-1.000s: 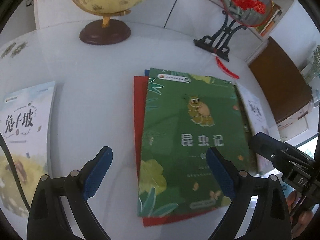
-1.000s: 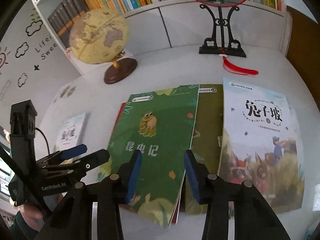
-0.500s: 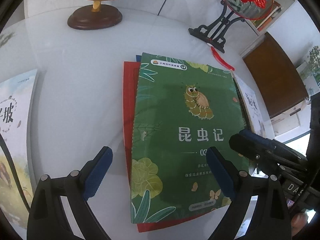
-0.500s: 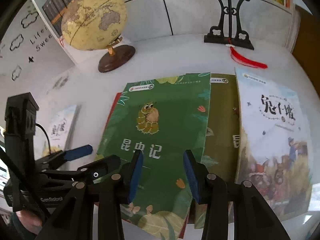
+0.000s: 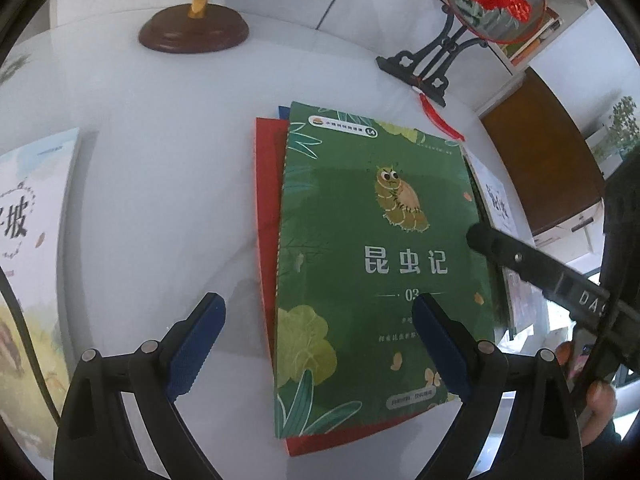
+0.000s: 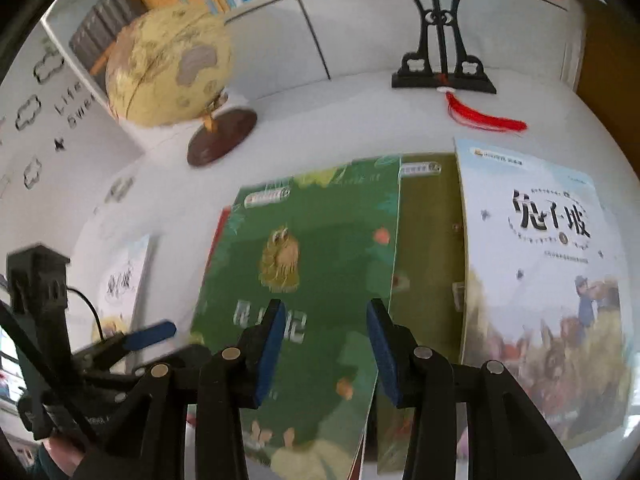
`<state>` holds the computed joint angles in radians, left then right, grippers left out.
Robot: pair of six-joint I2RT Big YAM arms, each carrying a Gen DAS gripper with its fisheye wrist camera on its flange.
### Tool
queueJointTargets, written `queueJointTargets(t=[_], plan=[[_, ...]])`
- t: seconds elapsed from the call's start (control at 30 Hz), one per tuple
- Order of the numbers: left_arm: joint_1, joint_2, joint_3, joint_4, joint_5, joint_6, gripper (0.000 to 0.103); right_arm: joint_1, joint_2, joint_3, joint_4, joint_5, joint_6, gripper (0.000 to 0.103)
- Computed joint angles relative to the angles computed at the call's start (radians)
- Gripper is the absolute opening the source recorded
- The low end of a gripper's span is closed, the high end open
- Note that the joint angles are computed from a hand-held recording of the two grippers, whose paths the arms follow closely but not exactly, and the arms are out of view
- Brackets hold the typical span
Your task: Organize books
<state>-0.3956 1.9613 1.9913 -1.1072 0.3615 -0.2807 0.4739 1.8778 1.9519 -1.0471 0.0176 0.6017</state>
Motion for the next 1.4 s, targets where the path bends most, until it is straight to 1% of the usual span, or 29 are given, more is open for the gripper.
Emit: queueJointTargets(t=[0.07, 0.1, 0.13, 0.17, 0.2, 0.27, 0.4, 0.47, 0.57, 0.63, 0.7, 0.77, 0.83, 0.9, 1.0, 1.07, 1.17, 1.23, 1.3, 1.4], plan=[[-0.002, 0.011, 0.013, -0.011, 0.002, 0.005, 0.093, 0.002, 0.028, 0.048, -0.035, 0.013, -0.017, 0.042], [-0.002, 0.013, 0.015, -0.013, 0.006, 0.005, 0.093, 0.006, 0.038, 0.07, -0.059, 0.037, -0.031, 0.042], [-0.002, 0.013, 0.014, -0.012, 0.008, 0.005, 0.093, 0.012, 0.044, 0.086, -0.076, 0.077, -0.048, 0.042], [-0.002, 0.012, 0.013, -0.01, 0.015, 0.004, 0.093, 0.014, 0.046, 0.089, -0.082, 0.099, -0.048, 0.042], [-0.002, 0.011, 0.011, -0.008, 0.02, 0.005, 0.093, 0.012, 0.049, 0.091, -0.088, 0.104, -0.041, 0.042], [-0.004, 0.013, 0.014, -0.009, 0.021, 0.01, 0.093, 0.005, 0.048, 0.084, -0.083, 0.084, -0.033, 0.042], [-0.006, 0.018, 0.022, -0.016, 0.023, 0.019, 0.093, 0.008, 0.053, 0.093, -0.076, 0.055, -0.062, 0.042], [-0.006, 0.014, 0.018, -0.015, 0.014, 0.018, 0.093, 0.012, 0.065, 0.106, -0.09, 0.045, -0.07, 0.042], [0.002, -0.003, -0.008, -0.001, 0.004, 0.002, 0.093, 0.015, 0.056, 0.09, -0.083, 0.083, -0.045, 0.042], [0.012, -0.016, -0.032, 0.02, 0.023, -0.017, 0.093, 0.011, 0.044, 0.074, -0.07, 0.1, -0.02, 0.042], [0.017, -0.016, -0.035, 0.029, 0.048, -0.022, 0.093, 0.004, 0.044, 0.068, -0.072, 0.083, -0.009, 0.042], [0.015, -0.008, -0.023, 0.024, 0.05, -0.012, 0.093, -0.005, 0.045, 0.056, -0.074, 0.048, 0.012, 0.042], [0.011, -0.001, -0.013, 0.025, 0.056, -0.003, 0.093, -0.004, 0.026, 0.025, -0.035, 0.037, 0.018, 0.042], [0.008, 0.005, -0.004, 0.023, 0.067, 0.007, 0.093, -0.002, 0.025, 0.025, -0.033, 0.036, 0.024, 0.042], [0.005, 0.006, -0.004, 0.028, 0.059, 0.016, 0.094, -0.002, 0.027, 0.032, -0.035, 0.021, 0.016, 0.042], [0.008, 0.005, -0.009, 0.036, 0.071, 0.015, 0.094, -0.002, 0.024, 0.032, -0.024, 0.008, 0.005, 0.042], [0.017, 0.004, -0.013, 0.038, 0.094, 0.0, 0.094, 0.003, 0.031, 0.048, -0.03, -0.006, -0.007, 0.042], [0.024, 0.0, -0.022, 0.04, 0.115, -0.015, 0.094, 0.01, 0.037, 0.063, -0.039, -0.006, -0.019, 0.045], [0.028, -0.012, -0.039, 0.039, 0.111, -0.017, 0.094, 0.014, 0.04, 0.07, -0.045, -0.008, -0.022, 0.045], [0.029, -0.04, -0.078, 0.045, 0.086, -0.023, 0.094, 0.011, 0.025, 0.043, -0.012, -0.061, -0.008, 0.045]])
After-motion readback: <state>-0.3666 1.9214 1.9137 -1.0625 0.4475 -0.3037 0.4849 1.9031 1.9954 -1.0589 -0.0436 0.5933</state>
